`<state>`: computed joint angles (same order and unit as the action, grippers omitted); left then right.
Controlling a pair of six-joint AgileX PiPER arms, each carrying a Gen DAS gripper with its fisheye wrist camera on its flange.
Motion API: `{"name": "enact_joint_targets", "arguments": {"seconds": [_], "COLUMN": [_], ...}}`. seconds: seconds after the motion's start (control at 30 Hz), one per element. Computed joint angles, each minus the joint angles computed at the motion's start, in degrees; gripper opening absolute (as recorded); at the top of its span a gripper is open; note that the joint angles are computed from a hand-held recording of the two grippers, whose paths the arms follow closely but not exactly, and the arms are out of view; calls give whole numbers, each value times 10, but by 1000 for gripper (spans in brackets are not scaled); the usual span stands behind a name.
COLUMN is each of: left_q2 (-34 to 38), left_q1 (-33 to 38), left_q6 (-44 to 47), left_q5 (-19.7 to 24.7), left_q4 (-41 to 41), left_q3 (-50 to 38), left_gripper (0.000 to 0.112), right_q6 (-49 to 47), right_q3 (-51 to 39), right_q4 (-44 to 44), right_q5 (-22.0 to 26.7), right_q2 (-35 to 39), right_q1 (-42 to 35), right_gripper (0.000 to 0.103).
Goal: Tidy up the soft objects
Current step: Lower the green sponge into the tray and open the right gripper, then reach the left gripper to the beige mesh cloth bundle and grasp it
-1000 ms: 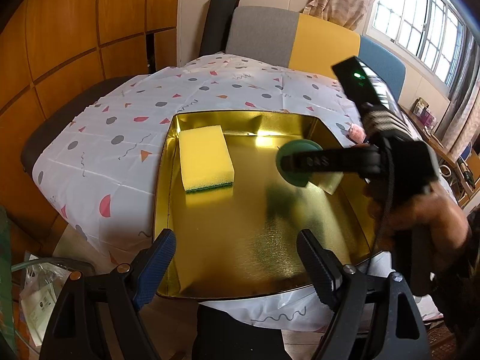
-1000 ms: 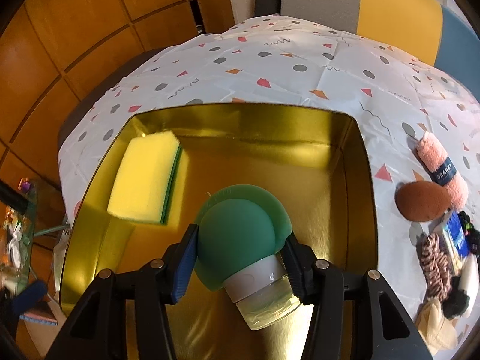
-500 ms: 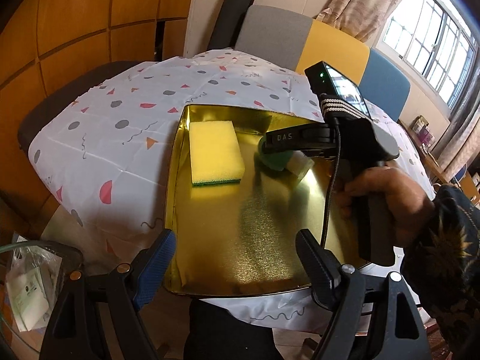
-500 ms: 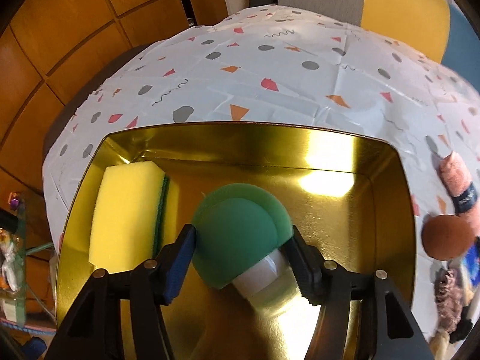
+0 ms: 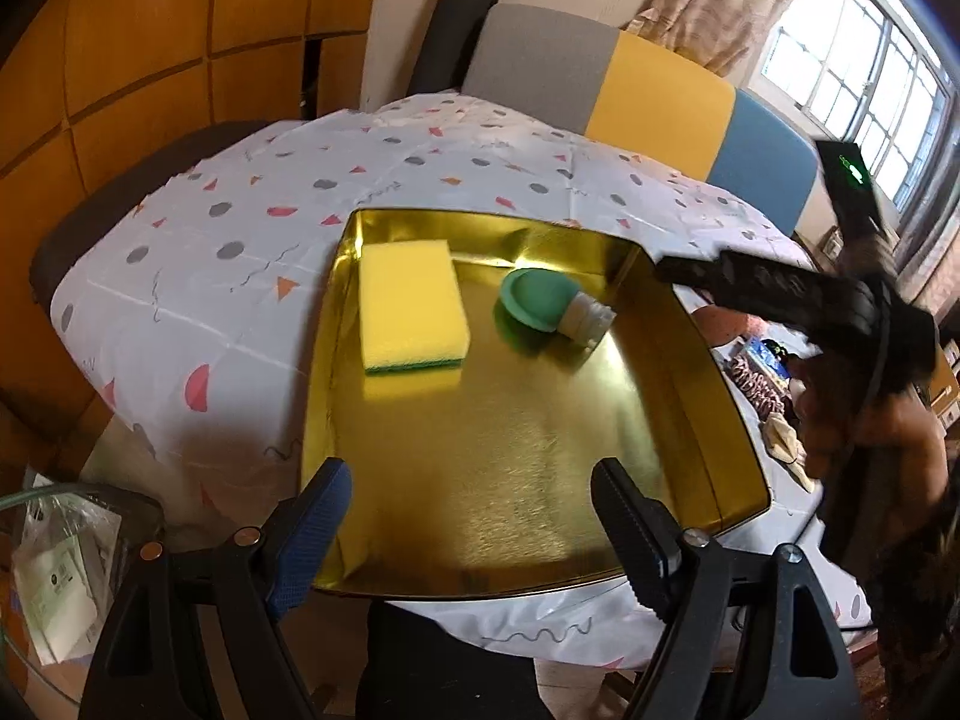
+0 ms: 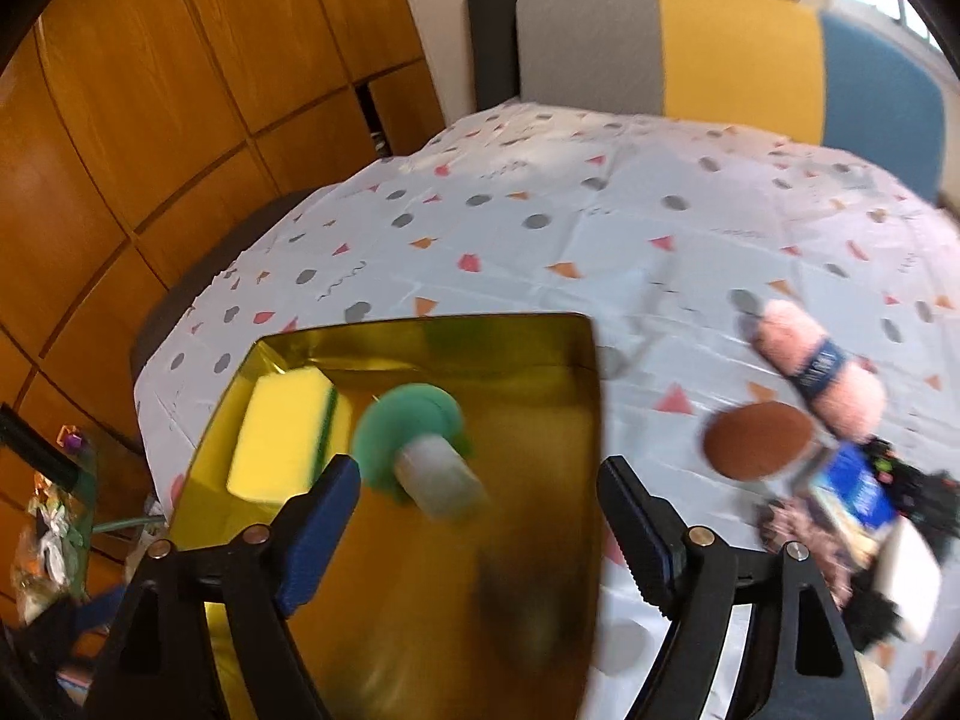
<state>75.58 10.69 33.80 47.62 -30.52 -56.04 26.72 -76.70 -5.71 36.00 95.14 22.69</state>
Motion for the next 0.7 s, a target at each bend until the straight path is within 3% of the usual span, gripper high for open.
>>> {"name": "enact_joint_targets", "arguments": {"seconds": [0.3,0.7], "left_q2": [-27,-39], "left_q1": [-73,-152], "left_q6": [-65,-108], "left_q5": [-28,-32], "left_q4": [71,108], "left_q3": [-1,-7], "left_gripper": [83,83], "right_q6": [94,58], "right_q3": [173,301], "right_q4": [-147,-173], "right_q5": [-15,13], "right_q2": [-146,-284], "right_q1": [13,-70], "right_gripper": [86,86]}}
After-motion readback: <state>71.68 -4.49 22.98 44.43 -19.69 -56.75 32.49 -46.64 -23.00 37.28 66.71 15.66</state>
